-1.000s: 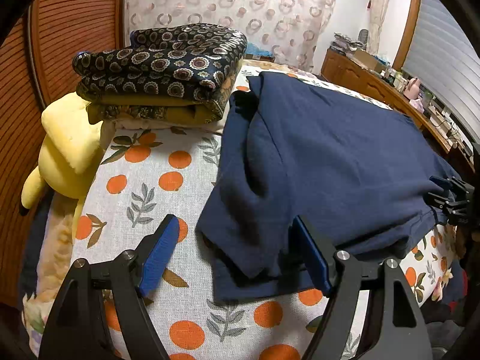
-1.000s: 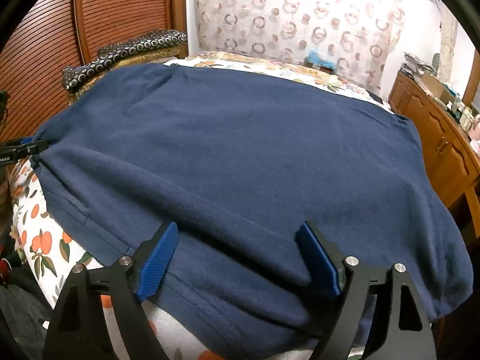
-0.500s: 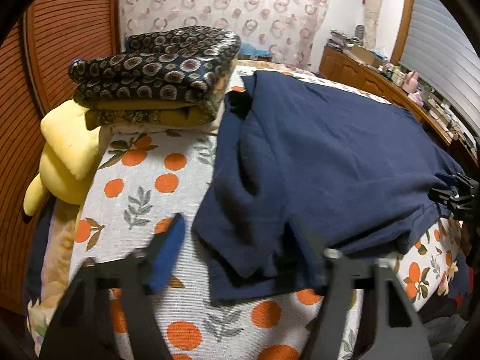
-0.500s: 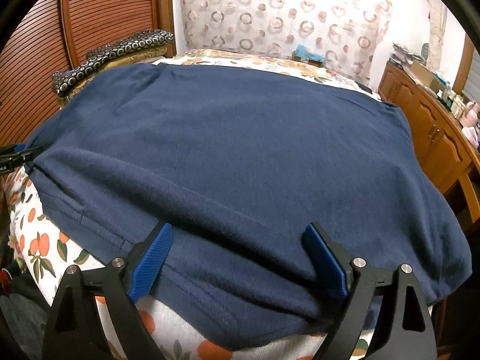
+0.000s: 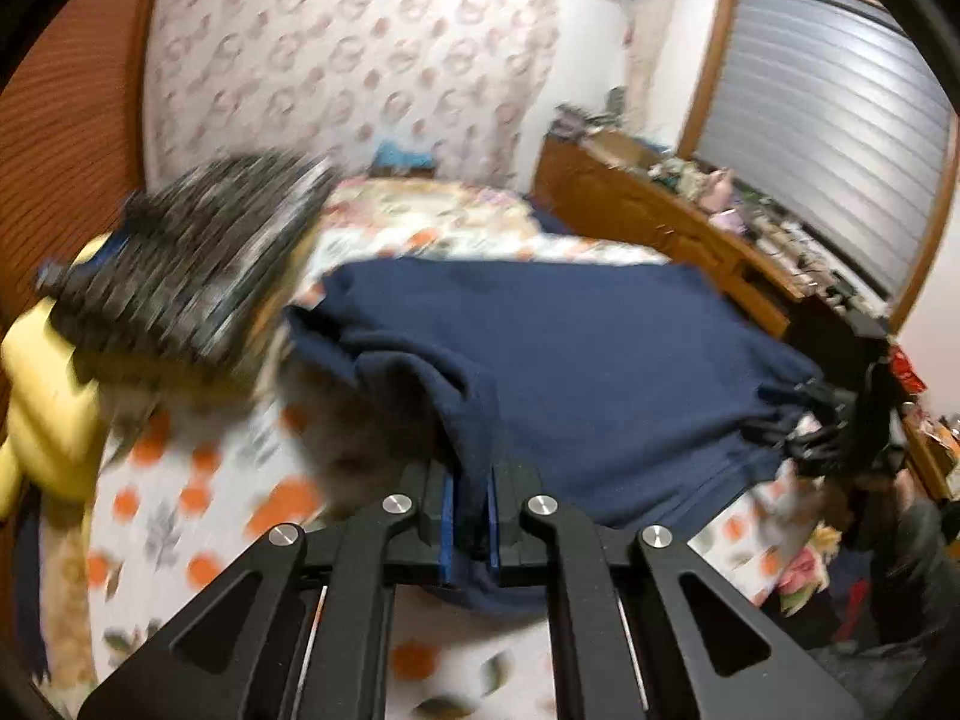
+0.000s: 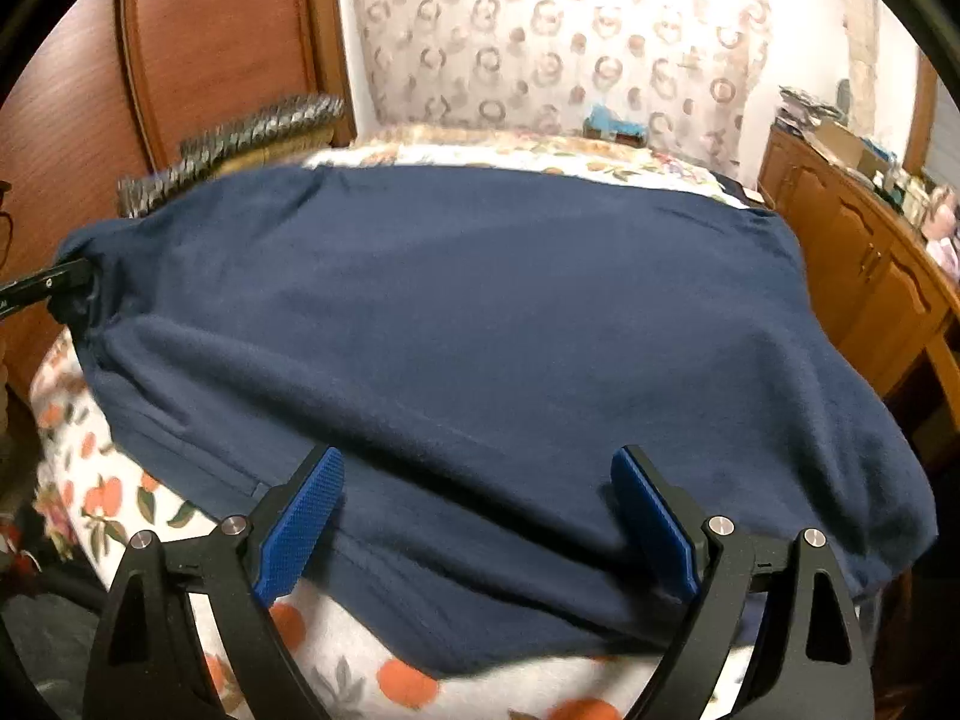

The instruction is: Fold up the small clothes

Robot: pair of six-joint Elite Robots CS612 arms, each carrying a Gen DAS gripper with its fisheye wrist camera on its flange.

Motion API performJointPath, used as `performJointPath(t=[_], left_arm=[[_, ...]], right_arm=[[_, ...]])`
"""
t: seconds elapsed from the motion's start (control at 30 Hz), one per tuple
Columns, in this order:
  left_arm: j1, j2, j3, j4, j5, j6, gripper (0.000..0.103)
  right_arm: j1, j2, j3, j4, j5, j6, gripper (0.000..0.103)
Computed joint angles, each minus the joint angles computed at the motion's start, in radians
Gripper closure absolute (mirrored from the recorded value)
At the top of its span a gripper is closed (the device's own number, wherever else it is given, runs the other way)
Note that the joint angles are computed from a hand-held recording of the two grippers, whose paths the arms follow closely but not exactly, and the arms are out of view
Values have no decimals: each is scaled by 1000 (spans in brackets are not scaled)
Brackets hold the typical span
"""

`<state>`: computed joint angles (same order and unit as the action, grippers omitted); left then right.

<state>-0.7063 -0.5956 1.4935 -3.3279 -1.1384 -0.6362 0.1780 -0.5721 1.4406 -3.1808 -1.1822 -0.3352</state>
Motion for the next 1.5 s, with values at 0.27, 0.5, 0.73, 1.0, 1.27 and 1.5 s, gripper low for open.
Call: performJointPath(t=[0.27,0.5,0.73,1.0,1.27,1.5], left_arm=[[9,61,-220,28,-137,182,94],[5,117,-409,106,-236,290,94],[-6,168,-572,174,-305,362,94],[-10,218,-669,335,-297,362,91],[-2,195,-600,322,-296,342,30],[2,161,-497,265,-225,301,25]], right_arm=[[-49,-37,90,-151,-11,78,11],[-70,-59,157,-251,-64,111,13],[-89,-64,191,-304,-53,193,13],[-80,-59,183,-285,-60,210,13],[-96,-61,158,-262,-38,204,13],[-90,-50,122,-247,-30,168,13]])
